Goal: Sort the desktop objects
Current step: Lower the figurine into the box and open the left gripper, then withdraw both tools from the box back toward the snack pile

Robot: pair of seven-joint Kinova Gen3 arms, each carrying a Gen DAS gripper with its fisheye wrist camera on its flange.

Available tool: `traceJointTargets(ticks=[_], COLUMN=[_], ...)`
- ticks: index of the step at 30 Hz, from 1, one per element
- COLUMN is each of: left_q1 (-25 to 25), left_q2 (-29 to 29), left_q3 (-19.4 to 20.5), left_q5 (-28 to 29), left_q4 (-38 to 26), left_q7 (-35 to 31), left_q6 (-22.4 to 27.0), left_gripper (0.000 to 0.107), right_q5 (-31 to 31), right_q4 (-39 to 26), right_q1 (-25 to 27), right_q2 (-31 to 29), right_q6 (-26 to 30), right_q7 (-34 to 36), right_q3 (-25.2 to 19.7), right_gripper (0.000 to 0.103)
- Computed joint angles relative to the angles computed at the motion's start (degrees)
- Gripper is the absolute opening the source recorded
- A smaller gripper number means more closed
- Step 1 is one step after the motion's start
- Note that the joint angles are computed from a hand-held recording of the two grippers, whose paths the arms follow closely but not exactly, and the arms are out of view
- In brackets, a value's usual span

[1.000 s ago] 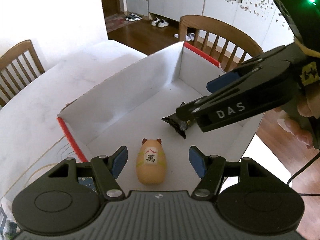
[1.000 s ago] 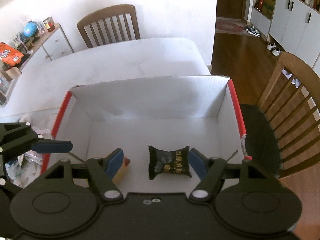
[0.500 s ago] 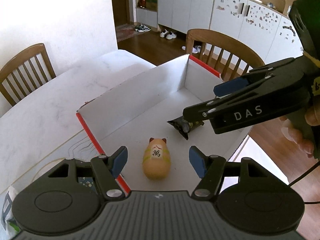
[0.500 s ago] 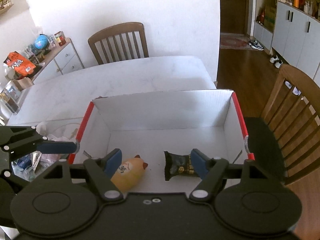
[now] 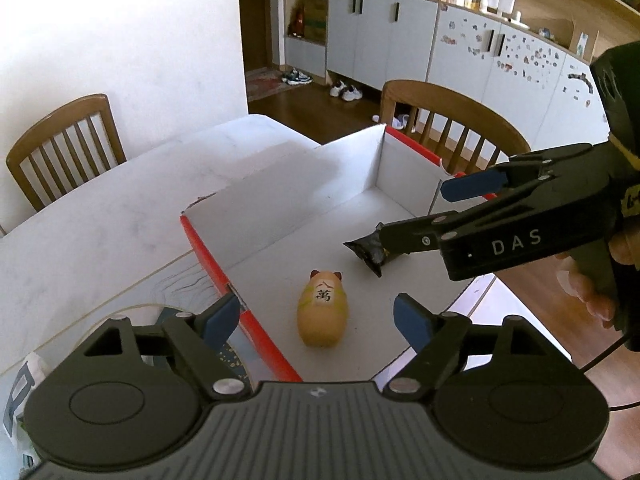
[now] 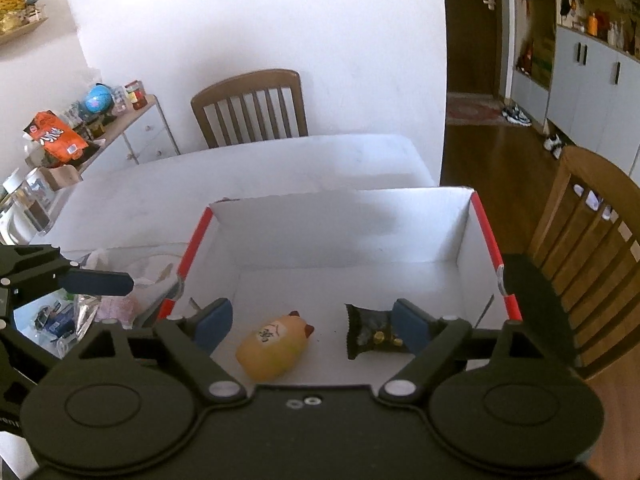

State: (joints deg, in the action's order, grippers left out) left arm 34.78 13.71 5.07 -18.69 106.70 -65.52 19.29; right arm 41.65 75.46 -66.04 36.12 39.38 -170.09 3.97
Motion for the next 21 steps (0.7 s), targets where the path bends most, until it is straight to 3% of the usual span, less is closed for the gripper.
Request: traceJointTargets(ticks=[5, 7, 13, 21], left_q1=[1.0, 1.9, 2.4, -3.8], left_q2=[-2.5, -3.6, -6.7, -10.8], left_q3=[-1.7, -3.0, -5.0, -1.8], left_q5=[-2.0, -4.3, -11.2, -13.1], left_q4=[3.4, 5.1, 9.5, 14.9], left_q7=[2.9, 5.4, 12.9, 13.0], left_q6=[-2.7, -4.1, -7.2, -10.4], left_gripper=[0.089, 0.100, 0.102, 0.102], right_q5=[3.3, 5.3, 10.1, 9.7], right_q4=[0.0, 0.2, -0.9, -6.5], right_q1=[-3.0, -4.4, -6.6, -7.5], right_q2=[0.0, 0.0, 1.0, 3.9], right_q6=[0.3, 0.2, 0.4, 4.0], right_q7=[-3.8, -6.6, -10.9, -11.3], right_q3=[1.8, 2.5, 2.3, 1.1], right_gripper=[0.090, 0.091, 0.092, 0.092])
